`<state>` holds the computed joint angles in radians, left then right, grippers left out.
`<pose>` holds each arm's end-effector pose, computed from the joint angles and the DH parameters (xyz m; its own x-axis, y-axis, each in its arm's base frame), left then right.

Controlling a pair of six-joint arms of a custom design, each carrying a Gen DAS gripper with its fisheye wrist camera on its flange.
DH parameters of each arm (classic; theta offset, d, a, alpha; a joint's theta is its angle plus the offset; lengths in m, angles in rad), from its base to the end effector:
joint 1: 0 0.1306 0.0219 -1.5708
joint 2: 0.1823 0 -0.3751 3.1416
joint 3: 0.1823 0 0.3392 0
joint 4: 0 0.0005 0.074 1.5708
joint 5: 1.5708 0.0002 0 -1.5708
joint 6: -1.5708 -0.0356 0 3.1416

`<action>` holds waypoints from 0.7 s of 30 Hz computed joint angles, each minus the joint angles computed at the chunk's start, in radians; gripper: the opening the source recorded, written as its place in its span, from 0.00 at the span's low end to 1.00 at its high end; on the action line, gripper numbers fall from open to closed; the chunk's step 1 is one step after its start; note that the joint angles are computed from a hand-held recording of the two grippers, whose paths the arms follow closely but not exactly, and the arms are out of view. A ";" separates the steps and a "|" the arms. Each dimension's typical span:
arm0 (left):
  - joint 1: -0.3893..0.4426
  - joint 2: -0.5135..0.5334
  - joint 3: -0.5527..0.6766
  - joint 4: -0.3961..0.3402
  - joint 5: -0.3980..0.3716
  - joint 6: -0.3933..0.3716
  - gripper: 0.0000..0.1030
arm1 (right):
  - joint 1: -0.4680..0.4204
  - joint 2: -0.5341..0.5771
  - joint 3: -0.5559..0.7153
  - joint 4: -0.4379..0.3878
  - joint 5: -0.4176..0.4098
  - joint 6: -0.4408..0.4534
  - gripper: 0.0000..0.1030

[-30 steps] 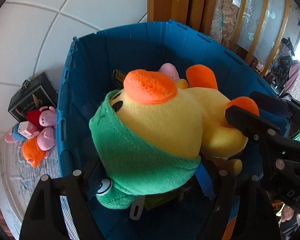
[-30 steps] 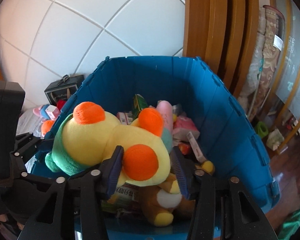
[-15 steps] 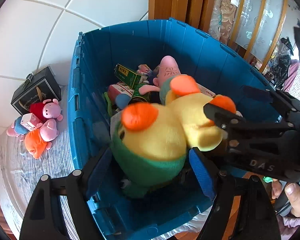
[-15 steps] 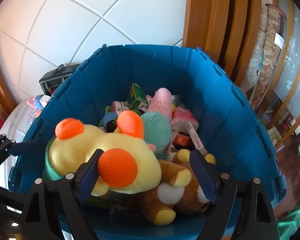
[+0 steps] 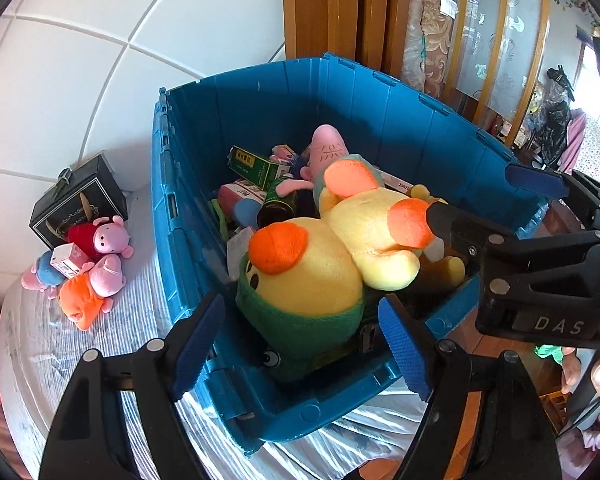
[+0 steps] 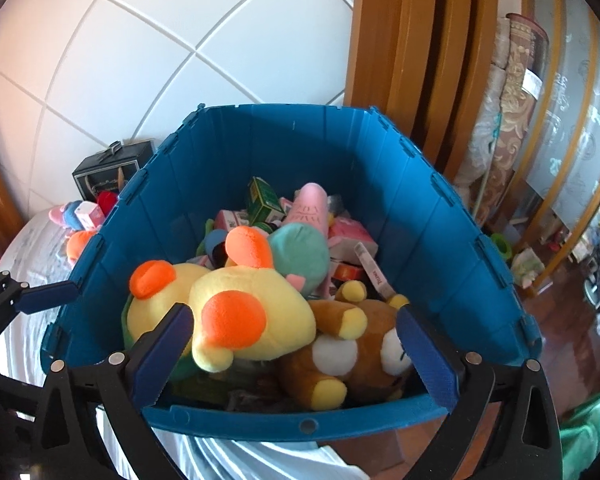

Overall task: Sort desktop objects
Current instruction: 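Withdraw both grippers back toward the remaining pigs on the bed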

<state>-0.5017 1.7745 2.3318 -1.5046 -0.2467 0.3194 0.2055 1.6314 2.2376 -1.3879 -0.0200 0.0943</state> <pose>0.4548 -0.2401 0.5693 -0.7830 0.0822 -0.6166 0.1006 0.9949 0.0049 0.4586 0.0958 0.6106 -0.6661 -0.2350 -0.7079 -0.2819 0.9580 -0.0528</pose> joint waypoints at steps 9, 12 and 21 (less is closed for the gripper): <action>-0.004 -0.166 -0.214 0.134 -0.014 0.011 0.77 | 0.046 -0.070 -0.051 -0.012 0.073 0.018 1.00; -0.004 -0.239 -0.317 0.194 -0.040 0.004 0.77 | 0.060 -0.121 -0.119 0.025 0.063 0.011 1.00; 0.074 -0.413 -0.540 0.300 -0.109 -0.015 0.77 | 0.199 -0.137 -0.135 0.074 0.148 -0.044 1.00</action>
<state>-0.4275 1.3617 1.7915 -1.2041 -0.3553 0.3049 0.4040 1.4949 2.1025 -1.3139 0.1280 0.0503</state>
